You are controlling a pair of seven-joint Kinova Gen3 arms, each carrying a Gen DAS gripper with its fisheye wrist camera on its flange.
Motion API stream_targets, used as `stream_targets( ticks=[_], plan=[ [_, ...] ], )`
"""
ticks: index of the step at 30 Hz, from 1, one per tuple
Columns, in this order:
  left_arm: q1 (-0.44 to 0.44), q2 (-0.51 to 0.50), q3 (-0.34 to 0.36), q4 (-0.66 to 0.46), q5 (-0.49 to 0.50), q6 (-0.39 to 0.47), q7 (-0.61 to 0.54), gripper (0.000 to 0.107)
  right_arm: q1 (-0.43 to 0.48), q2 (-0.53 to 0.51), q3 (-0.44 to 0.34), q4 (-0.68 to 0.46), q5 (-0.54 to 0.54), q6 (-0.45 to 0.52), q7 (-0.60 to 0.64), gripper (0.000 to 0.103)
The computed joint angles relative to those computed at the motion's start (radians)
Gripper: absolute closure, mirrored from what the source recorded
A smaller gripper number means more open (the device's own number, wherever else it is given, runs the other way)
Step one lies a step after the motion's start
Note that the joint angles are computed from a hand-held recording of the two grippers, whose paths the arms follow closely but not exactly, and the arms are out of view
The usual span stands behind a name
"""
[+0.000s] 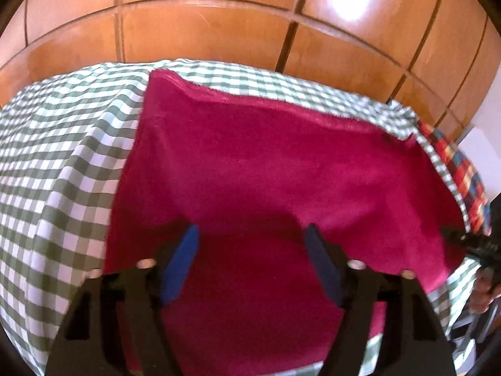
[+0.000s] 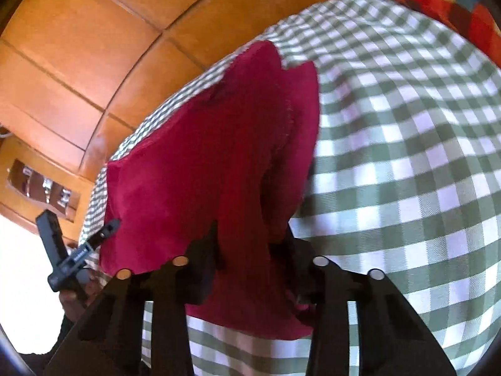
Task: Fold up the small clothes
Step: 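Grasp the edge of the folded maroon sweater with the right gripper and lift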
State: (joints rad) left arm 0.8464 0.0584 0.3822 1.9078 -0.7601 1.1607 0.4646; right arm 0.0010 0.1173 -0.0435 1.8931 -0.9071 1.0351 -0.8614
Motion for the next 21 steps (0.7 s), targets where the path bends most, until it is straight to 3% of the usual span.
stream_targets(
  ticks=[3,6,9,16,21],
  plan=[
    [0.006,-0.044,0.016,0.022,0.007,0.006,0.032,0.071,0.005,-0.029,-0.002,-0.008,-0.055,0.032,0.03,0.071],
    [0.0,-0.081,0.047,0.054,0.012,0.007,0.062,0.077,-0.023,-0.061,-0.01,-0.043,-0.088,0.054,0.033,0.072],
    [-0.041,-0.12,0.048,0.107,0.043,-0.074,0.061,0.087,-0.067,-0.082,-0.023,-0.086,-0.108,0.06,0.021,0.074],
    [-0.15,-0.215,0.065,0.23,0.053,-0.27,0.081,0.09,-0.217,-0.062,-0.094,-0.228,-0.097,0.015,-0.054,0.076],
    [-0.227,-0.265,0.07,0.298,0.051,-0.398,0.074,0.09,-0.36,0.013,-0.176,-0.326,0.009,-0.059,-0.16,0.076]
  ],
)
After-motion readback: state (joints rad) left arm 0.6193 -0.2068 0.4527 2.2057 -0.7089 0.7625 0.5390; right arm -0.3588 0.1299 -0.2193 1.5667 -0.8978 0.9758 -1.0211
